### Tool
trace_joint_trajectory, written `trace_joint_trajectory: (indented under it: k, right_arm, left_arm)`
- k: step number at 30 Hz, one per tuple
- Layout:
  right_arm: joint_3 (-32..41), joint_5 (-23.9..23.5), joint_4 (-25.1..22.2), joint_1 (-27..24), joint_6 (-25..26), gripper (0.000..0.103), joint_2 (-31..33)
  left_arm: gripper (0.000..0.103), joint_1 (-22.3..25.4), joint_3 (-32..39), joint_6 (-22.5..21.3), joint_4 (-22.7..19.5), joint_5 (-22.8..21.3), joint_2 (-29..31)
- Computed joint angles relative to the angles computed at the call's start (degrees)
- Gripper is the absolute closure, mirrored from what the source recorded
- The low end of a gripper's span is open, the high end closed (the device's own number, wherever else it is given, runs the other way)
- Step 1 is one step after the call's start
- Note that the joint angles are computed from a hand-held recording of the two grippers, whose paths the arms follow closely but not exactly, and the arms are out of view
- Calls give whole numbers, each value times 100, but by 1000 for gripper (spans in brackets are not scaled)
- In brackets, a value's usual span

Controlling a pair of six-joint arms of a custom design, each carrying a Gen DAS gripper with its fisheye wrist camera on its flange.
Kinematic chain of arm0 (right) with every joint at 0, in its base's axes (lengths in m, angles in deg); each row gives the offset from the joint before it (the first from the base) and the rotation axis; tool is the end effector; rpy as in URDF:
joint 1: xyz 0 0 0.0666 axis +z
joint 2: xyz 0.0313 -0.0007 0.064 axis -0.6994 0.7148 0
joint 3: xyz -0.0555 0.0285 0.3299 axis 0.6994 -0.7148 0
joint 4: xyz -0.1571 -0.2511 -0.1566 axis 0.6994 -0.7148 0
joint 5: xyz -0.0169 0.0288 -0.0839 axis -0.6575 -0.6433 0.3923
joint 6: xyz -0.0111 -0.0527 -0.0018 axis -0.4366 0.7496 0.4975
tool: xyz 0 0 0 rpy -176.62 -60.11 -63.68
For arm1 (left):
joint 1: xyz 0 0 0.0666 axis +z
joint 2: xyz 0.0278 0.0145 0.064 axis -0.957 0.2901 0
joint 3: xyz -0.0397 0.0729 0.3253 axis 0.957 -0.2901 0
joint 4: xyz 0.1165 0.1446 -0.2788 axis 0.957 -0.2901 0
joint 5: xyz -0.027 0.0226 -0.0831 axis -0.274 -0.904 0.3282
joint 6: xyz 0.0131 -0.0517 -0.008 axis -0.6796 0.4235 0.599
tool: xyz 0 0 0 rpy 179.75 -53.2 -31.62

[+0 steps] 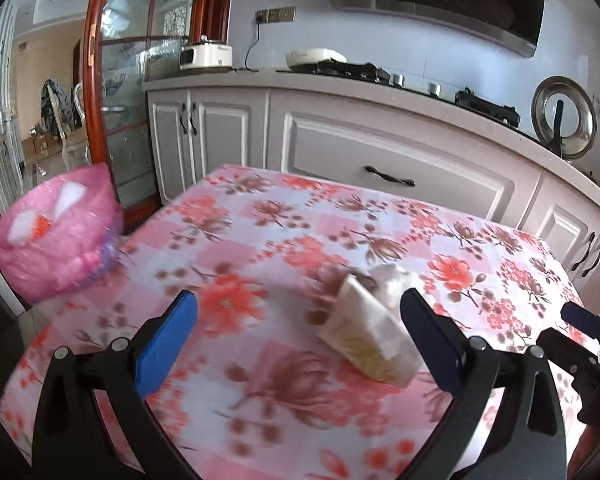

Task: Collect trash
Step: 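Move both open tools back over the table, then grasp the white printed paper packet with the left tool while the right grasps the white tissue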

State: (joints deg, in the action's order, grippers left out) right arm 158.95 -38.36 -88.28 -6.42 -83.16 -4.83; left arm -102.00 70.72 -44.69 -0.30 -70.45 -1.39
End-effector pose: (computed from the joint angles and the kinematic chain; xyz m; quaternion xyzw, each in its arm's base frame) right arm 0.3068 0.2242 0.4618 -0.0511 0.8866 0.0900 0.4509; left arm 0.4223 -0.2195 0.4701 -0.0179 0.8861 -0.0456 0.4610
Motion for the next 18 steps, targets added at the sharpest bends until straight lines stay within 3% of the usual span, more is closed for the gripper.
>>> trace_joint_trajectory:
  k: [12,14,16,17,18]
  right_arm:
    - [-122,-372,-27,-659,127,25,-36]
    - [-50,-437,-16,-722,159,25,65]
    - [89,-534,-1,-760,201,26,237]
    - [140,-565,4,-758,220,26,304]
    - [226,-605,16,-749,259,27,413]
  left_arm:
    - [8,-373,1063,186,-598,-284,1085]
    - [22,-365,1149,122,-678,-197,1194]
    - [57,-322,1196,10,-764,4,1257]
    - [58,-295,1143,-91,-744,109,1231]
    - [67,-289,1036,-144,-661,109,1165]
